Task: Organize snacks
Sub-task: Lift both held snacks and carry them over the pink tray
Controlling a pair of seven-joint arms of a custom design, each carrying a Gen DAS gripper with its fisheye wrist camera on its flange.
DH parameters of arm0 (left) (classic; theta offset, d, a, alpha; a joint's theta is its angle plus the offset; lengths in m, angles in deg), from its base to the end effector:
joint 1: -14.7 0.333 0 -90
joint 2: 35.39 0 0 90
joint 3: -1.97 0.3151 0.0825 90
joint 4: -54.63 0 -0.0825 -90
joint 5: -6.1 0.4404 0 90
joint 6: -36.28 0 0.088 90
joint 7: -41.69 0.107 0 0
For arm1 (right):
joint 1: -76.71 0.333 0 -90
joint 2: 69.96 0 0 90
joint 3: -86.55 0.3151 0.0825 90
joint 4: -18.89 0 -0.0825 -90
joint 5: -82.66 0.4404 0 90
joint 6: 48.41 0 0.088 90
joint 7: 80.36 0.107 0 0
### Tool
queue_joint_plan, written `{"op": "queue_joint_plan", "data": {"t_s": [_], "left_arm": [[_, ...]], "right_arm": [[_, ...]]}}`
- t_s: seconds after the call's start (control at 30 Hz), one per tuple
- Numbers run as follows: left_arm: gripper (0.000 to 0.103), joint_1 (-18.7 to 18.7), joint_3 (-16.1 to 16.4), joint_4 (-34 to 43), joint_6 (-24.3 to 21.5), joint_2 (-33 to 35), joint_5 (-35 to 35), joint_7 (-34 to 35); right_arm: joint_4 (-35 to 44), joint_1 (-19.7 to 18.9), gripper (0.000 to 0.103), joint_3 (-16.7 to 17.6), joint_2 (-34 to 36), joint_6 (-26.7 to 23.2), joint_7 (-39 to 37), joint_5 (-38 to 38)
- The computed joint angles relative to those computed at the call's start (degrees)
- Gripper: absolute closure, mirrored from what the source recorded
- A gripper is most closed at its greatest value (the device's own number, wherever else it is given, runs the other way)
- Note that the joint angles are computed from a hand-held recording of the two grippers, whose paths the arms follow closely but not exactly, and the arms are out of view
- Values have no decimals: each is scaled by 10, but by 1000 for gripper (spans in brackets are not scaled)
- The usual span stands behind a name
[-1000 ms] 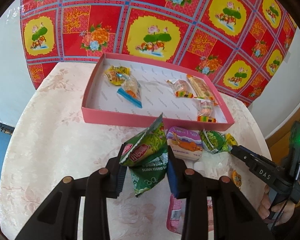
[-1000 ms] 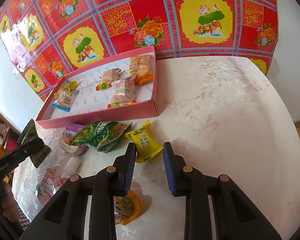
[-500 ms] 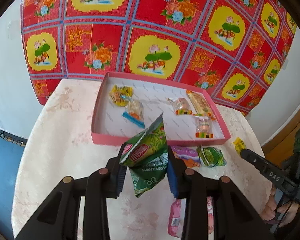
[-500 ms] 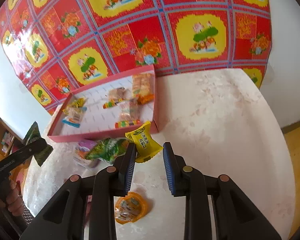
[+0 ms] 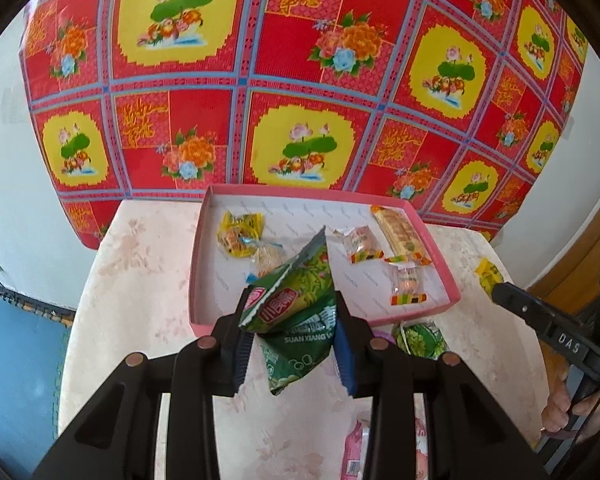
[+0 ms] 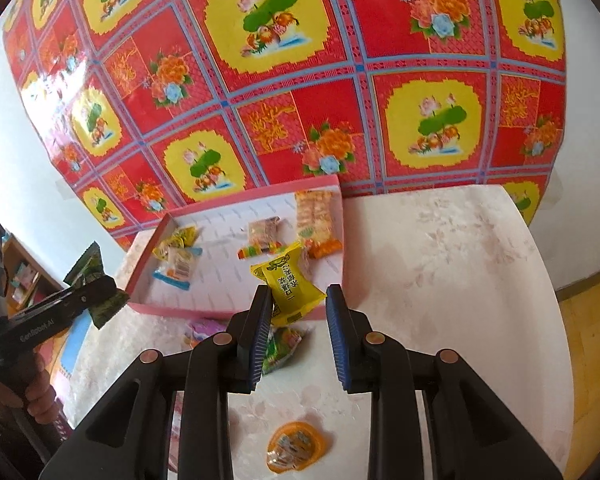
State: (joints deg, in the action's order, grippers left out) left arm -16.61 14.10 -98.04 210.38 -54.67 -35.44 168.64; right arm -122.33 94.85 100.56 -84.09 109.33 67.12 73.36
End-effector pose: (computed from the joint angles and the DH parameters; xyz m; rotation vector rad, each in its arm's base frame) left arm 0.4641 -0.1106 0.3705 -1.6327 2.1422 -0.9665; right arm 0.4489 0.2906 0.4070 -1.5508 2.1017 -0.2153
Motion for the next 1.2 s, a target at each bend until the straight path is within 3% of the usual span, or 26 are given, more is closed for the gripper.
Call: {"op": "queue_joint_plan", "data": {"t_s": [0.43,0.9,1.17,1.2], "left_arm": [[66,29,-30,32,-8,36,-9,3],[66,121,-127,68,-27,112,0,-26],[66,146,-157,85,-14,138,-7,-21],[66,147,-159,88,-14,140,-16,-13]], "right_arm": [[66,0,74,-18,60,-3,-27,-35],[117,35,74,-61,147,26,-88,17],[134,49,74,-78,187,47,-108,42],[134,55,74,-87,194,65,-79,13]]}}
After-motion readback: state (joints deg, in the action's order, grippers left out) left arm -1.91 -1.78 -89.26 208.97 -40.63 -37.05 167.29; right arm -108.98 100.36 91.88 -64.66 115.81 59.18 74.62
